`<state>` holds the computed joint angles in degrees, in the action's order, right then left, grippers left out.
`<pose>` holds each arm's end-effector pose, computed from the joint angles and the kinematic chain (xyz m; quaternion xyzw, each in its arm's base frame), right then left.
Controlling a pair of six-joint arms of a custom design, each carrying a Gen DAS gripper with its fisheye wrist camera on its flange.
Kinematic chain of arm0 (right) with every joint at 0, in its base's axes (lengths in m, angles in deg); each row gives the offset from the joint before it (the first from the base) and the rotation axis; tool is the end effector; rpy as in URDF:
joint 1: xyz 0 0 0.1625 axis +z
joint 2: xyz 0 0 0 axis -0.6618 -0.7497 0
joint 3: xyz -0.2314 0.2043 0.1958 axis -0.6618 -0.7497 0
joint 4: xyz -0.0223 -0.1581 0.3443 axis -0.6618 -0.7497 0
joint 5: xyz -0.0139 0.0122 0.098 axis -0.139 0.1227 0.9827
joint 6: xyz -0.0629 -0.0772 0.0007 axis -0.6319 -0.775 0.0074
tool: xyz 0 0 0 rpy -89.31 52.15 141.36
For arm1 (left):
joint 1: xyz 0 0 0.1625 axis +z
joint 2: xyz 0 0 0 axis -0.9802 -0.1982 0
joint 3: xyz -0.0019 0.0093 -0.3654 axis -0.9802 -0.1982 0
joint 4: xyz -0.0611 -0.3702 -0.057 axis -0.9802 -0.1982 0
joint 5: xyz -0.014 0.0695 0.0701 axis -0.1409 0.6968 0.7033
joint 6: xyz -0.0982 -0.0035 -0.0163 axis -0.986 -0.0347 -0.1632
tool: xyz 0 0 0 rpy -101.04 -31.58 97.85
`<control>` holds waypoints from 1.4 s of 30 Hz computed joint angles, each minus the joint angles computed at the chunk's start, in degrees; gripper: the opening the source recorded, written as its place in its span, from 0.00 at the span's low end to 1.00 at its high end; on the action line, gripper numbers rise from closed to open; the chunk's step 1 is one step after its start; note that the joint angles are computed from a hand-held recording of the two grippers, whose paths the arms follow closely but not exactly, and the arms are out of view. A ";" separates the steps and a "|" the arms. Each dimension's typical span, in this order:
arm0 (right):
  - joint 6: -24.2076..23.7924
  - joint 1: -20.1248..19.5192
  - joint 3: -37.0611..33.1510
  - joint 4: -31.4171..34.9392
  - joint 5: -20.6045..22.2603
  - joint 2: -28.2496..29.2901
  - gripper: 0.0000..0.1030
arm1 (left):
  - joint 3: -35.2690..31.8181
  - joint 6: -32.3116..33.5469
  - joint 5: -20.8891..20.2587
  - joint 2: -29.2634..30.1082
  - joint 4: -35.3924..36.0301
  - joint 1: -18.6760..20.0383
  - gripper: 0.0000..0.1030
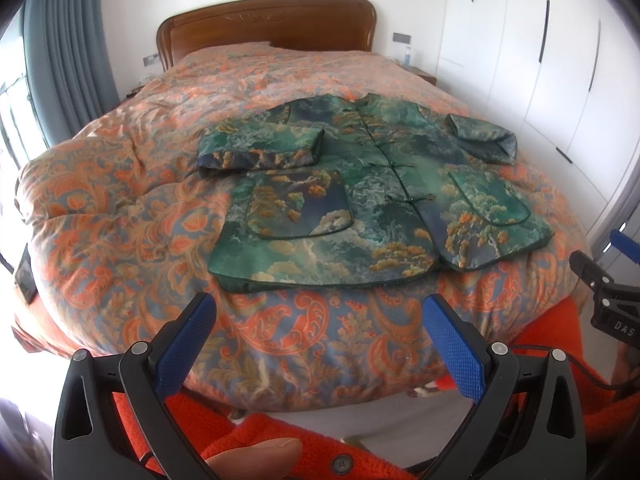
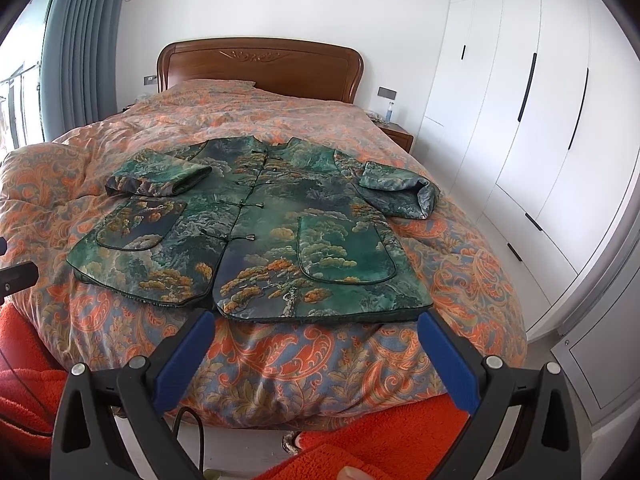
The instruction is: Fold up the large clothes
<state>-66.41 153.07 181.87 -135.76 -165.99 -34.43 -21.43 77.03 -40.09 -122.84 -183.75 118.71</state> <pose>0.2073 -0.4203 0.3372 -0.0438 -0.7426 0.4308 0.5109 -0.4374 -0.6209 0.1540 0.3694 0.8688 -0.2261 0.2398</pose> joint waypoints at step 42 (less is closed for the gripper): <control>0.53 -1.11 -0.22 1.51 0.44 0.18 1.00 | -3.49 -3.46 5.00 2.67 6.43 0.80 1.00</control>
<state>-65.87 151.96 181.65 -134.25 -165.56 -34.25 -24.92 73.57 -35.09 -120.17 -177.32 119.52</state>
